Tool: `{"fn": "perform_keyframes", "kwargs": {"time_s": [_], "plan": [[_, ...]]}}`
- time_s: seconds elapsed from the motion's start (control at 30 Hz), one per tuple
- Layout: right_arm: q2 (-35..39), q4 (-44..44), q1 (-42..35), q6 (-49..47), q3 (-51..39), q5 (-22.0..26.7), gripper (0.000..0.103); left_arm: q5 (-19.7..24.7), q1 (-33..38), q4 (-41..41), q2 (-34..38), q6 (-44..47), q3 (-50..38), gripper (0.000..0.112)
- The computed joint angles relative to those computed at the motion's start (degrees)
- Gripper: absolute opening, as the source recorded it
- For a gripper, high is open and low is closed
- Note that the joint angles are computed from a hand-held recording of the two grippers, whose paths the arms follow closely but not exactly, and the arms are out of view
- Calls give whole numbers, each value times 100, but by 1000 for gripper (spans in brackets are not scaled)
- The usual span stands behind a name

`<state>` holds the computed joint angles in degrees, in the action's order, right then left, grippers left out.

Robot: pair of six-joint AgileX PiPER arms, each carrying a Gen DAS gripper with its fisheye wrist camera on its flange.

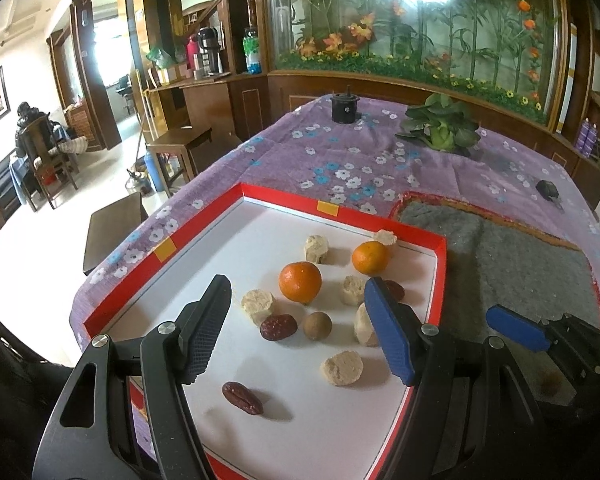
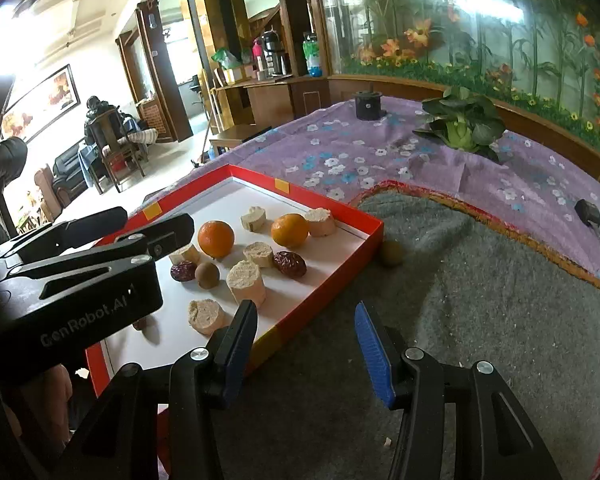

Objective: Organize fruits

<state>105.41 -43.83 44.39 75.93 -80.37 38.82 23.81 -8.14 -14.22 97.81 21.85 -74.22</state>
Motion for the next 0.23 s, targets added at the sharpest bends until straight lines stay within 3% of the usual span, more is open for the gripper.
{"fn": "perform_keyframes", "kwargs": {"time_s": [0.1, 0.23], "plan": [[-6, 9, 14, -70, -40, 37, 49, -249, -64, 330, -65, -306, 117, 70], [-26, 10, -13, -82, -26, -9, 49, -41, -31, 175, -22, -230, 8, 70]]}}
